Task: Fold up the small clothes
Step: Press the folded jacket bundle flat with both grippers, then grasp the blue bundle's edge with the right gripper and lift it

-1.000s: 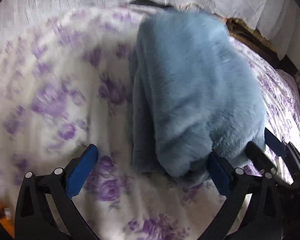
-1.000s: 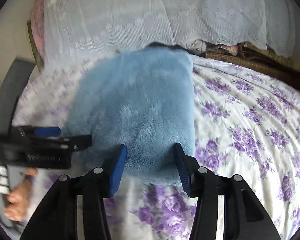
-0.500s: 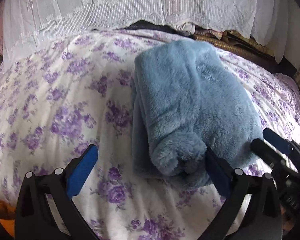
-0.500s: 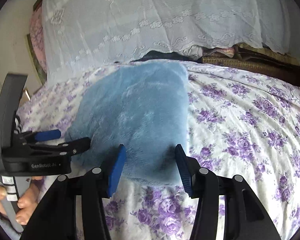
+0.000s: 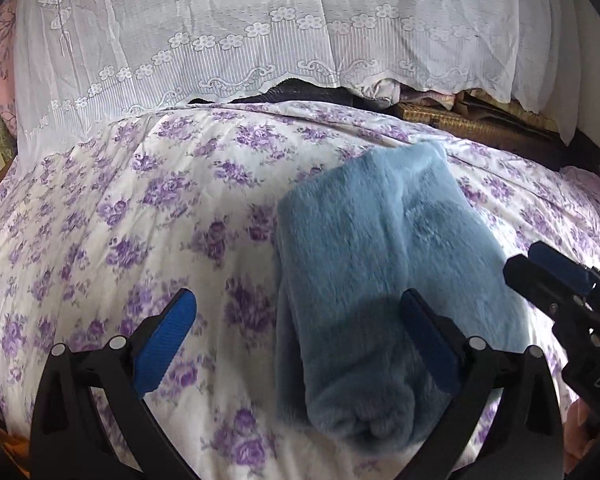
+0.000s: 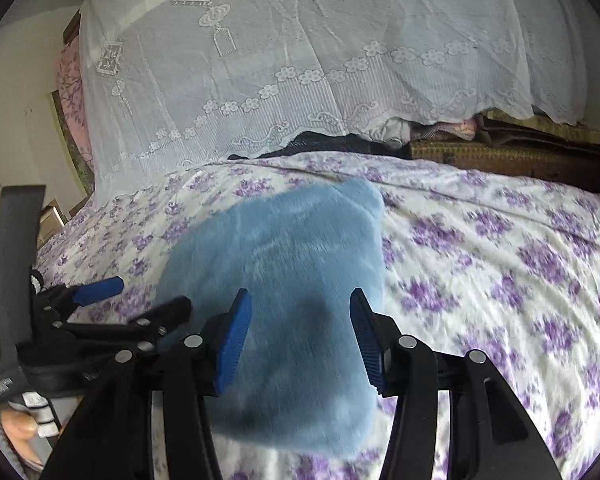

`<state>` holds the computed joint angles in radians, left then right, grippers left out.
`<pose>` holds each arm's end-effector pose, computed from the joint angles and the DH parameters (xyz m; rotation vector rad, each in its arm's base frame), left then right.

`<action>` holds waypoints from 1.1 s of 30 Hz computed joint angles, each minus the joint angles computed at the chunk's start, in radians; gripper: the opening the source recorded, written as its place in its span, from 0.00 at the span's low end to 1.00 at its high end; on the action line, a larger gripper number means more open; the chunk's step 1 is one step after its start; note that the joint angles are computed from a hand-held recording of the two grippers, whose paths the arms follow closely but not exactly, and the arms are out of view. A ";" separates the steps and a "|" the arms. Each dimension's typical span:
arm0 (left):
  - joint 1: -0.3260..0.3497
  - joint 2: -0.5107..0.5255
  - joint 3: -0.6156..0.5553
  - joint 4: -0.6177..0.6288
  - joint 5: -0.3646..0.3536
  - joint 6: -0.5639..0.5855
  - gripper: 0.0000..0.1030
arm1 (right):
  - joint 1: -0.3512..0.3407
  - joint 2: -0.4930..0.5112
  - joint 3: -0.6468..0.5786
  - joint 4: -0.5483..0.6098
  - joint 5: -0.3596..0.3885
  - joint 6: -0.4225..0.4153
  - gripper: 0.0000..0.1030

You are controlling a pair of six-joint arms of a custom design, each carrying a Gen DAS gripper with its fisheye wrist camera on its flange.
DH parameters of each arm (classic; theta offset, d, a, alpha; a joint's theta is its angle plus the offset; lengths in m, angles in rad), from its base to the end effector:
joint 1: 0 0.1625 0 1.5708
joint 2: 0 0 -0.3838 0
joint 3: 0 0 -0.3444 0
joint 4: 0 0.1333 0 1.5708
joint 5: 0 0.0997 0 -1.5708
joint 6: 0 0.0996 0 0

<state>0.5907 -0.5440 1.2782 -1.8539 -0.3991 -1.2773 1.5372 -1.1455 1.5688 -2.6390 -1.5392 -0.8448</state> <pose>-0.4203 -0.5528 0.0521 0.0052 2.0792 -1.0310 0.1158 -0.6161 0.3510 1.1061 -2.5389 0.8561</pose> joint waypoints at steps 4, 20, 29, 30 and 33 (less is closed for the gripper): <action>0.019 0.016 -0.033 -0.009 0.013 0.036 0.96 | 0.022 0.050 -0.057 0.010 0.000 0.026 0.50; 0.164 0.039 -0.096 -0.258 -0.097 0.255 0.96 | 0.038 0.352 -0.468 0.280 -0.084 0.283 0.54; 0.177 0.076 -0.121 -0.254 -0.093 0.246 0.96 | -0.013 0.333 -0.449 0.302 0.048 0.288 0.54; 0.170 0.070 -0.112 -0.259 -0.084 0.245 0.96 | -0.034 0.313 -0.426 0.296 0.111 0.294 0.54; 0.149 0.045 -0.073 -0.297 -0.072 0.248 0.96 | -0.053 0.269 -0.380 0.264 0.161 0.308 0.54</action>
